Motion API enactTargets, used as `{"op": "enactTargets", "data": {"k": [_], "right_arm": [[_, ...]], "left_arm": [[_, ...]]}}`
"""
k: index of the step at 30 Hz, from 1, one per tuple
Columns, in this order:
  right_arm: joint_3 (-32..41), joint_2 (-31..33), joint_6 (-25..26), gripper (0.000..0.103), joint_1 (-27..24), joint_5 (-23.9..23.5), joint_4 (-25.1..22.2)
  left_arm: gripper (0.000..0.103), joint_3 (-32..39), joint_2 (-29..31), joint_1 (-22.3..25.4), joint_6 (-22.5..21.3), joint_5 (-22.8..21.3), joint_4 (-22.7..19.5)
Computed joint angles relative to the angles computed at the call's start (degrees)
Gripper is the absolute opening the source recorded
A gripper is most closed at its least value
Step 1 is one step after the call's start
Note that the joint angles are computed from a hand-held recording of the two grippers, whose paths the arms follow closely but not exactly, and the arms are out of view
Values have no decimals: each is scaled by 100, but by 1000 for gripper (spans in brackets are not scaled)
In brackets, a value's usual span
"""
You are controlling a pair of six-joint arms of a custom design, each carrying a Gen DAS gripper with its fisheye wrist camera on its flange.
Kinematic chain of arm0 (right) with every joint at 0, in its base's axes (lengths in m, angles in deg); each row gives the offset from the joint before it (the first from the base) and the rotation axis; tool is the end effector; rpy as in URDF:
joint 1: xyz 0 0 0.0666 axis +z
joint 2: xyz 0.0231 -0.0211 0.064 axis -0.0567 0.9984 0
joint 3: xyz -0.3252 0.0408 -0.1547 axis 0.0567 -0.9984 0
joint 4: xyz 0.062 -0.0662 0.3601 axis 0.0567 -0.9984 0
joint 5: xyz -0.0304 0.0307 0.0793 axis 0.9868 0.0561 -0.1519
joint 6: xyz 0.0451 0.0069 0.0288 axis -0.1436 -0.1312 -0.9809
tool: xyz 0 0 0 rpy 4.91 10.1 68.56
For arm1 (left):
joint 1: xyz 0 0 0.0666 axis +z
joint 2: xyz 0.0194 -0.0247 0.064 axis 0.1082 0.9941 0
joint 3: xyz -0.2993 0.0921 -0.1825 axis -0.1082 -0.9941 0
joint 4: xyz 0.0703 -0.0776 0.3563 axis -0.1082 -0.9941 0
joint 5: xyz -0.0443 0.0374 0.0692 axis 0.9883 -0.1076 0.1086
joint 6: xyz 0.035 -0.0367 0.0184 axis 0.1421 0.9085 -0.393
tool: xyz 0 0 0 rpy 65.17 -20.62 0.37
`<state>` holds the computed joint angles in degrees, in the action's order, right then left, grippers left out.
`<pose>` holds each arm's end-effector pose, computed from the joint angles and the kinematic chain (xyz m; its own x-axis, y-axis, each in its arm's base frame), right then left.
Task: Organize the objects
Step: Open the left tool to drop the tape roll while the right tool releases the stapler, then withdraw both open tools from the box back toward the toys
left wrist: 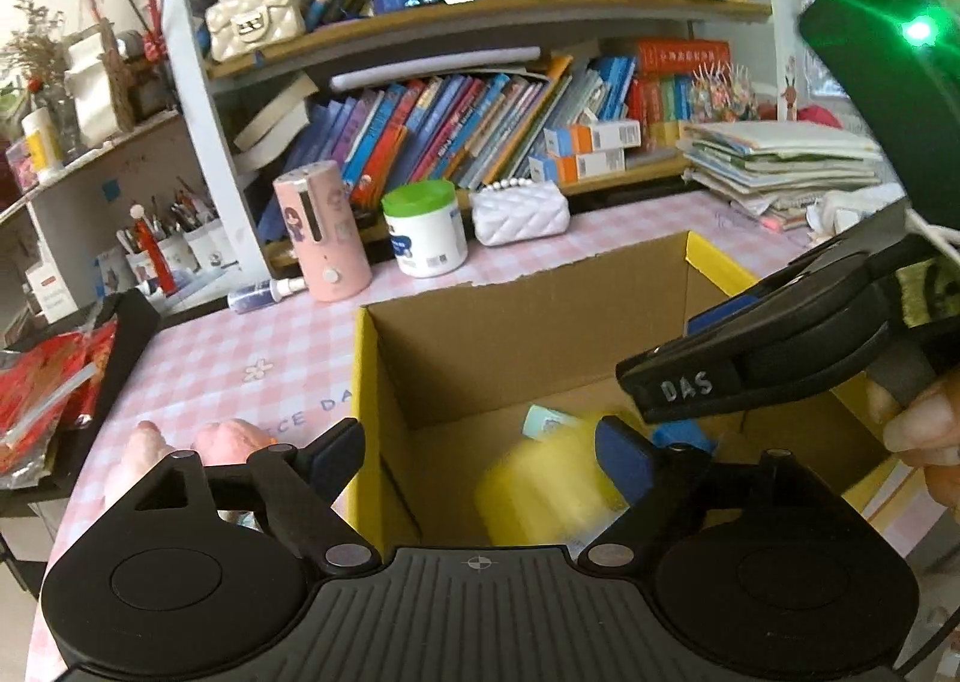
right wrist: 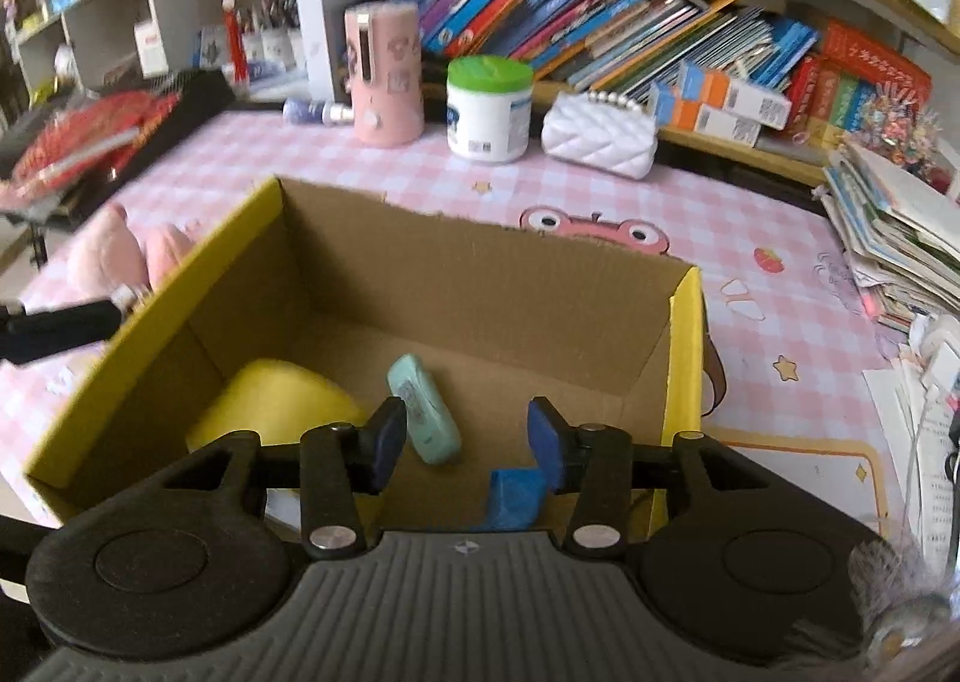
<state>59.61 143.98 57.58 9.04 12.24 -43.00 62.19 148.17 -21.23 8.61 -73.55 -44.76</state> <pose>0.6178 0.1308 0.3437 -0.7171 -0.0363 -0.6960 -0.0670 0.9976 0.0170 0.5678 -0.2906 0.3326 -0.4530 0.3740 -0.8093 0.4300 0.8868 0.1692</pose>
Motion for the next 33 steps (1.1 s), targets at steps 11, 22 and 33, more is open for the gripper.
{"op": "enactTargets", "data": {"k": [11,22,33], "right_arm": [[-1191,-951,-865,47,420,1008,792],[-2248,-1738,-1985,49,1161,2380,857],[-2687,-1886,-3345,49,2095,3026,-141]], "left_arm": [[86,-968,-763,196,239,362,514],[86,-2108,-1572,519,380,781,751],[87,-3108,-2304,914,279,1009,433]]}}
